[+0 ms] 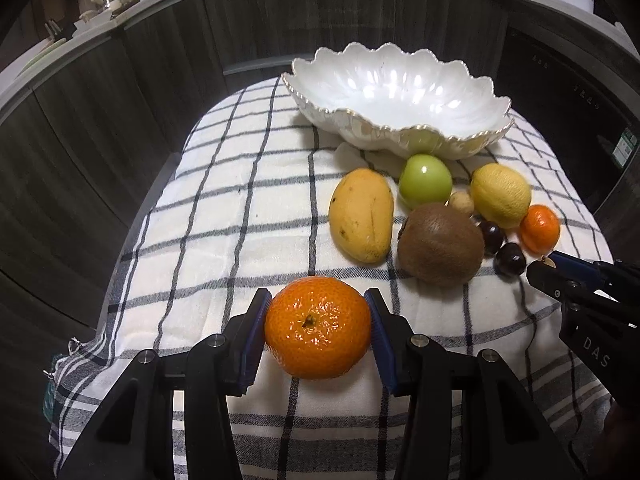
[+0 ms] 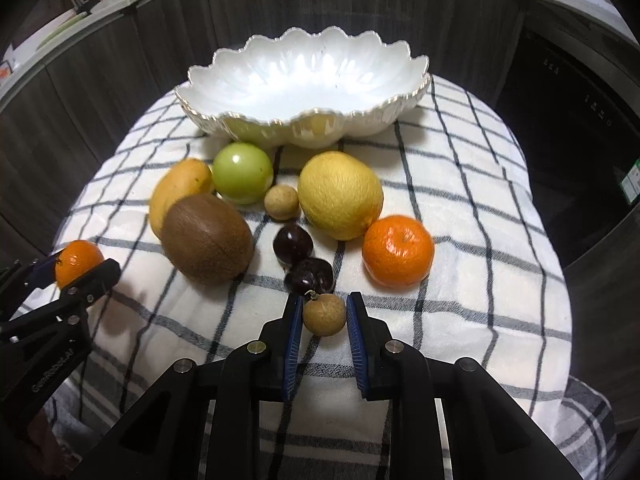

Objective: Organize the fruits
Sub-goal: 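Carry the mandarin and nut into the white bowl and open both tools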

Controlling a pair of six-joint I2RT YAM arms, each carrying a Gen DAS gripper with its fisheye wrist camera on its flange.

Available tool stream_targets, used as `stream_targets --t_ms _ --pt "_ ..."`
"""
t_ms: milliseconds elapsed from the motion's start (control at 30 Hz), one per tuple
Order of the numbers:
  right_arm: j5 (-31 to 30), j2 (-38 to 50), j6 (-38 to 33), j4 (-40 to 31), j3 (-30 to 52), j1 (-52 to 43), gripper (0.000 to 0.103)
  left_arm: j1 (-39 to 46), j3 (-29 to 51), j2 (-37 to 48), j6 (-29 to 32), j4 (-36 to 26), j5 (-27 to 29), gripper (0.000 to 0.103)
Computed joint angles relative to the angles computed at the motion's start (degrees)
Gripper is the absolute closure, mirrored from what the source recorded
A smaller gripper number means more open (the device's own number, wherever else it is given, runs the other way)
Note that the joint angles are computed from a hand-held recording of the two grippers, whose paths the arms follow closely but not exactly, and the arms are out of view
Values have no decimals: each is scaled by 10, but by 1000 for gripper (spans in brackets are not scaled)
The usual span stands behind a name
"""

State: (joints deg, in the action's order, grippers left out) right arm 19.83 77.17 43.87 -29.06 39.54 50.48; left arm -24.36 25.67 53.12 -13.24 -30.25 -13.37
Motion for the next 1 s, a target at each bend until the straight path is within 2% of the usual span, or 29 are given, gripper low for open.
stream_targets --t_ms 233,533,800,1000 --pt "22 -30 -16 -28 32 0 79 6 33 -10 14 -6 -1 56" --pt "40 -32 -92 -14 98 -47 79 48 118 34 51 23 25 56" --pt "17 6 -168 29 156 -128 79 67 207 144 90 86 52 56" --pt "-24 55 -203 58 193 -179 79 75 274 244 100 118 73 56"
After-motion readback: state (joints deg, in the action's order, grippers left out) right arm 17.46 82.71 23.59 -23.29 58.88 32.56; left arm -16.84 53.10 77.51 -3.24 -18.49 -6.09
